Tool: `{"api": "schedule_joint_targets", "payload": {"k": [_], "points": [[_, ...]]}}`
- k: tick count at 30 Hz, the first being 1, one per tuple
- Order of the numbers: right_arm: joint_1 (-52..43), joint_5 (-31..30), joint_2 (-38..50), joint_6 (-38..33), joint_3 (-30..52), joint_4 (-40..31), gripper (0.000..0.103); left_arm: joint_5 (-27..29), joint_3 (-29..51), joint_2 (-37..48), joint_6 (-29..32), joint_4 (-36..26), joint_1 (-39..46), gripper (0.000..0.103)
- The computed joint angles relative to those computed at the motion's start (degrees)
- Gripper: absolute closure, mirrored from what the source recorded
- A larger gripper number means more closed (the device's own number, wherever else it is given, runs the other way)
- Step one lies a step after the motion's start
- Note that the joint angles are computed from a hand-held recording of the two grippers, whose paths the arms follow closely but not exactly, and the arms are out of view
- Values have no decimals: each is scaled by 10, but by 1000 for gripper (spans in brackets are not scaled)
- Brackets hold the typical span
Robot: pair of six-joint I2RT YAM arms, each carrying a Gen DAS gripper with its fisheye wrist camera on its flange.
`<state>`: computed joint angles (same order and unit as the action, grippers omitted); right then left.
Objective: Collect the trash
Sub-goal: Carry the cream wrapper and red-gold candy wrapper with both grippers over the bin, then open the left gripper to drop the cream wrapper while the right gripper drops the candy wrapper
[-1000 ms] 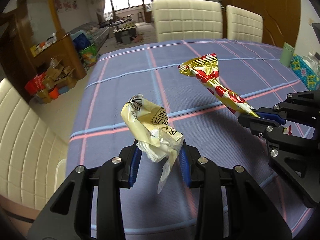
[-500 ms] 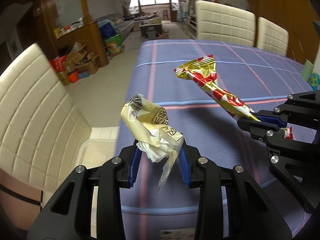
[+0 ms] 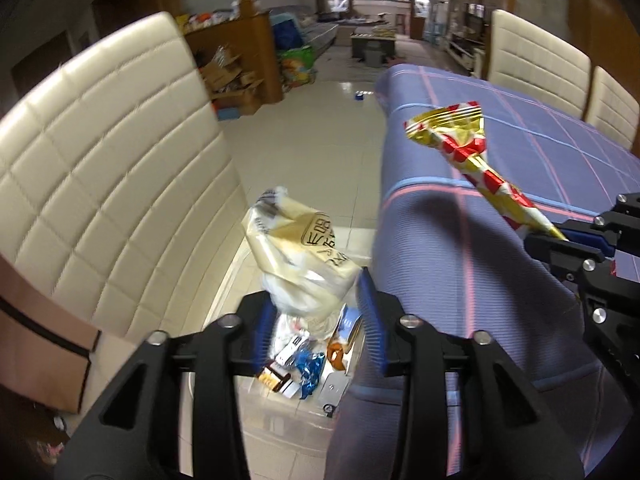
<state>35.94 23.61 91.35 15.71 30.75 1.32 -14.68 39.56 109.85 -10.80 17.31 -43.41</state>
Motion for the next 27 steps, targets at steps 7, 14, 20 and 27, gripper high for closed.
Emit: {"api": "schedule_joint_targets", "payload": {"k": [7, 14, 20, 27], "points": [[-2, -9, 43, -6, 29, 13, 97, -33, -32, -10, -14, 42, 34, 4], [8, -18, 73, -6, 53, 16, 97, -40, -27, 1, -4, 42, 57, 3], [27, -25, 109, -14, 95, 16, 97, -35, -64, -16, 8, 62, 89, 3], [50, -30, 143, -22, 141, 14, 97, -26, -108, -46, 9, 83, 131, 3]]}}
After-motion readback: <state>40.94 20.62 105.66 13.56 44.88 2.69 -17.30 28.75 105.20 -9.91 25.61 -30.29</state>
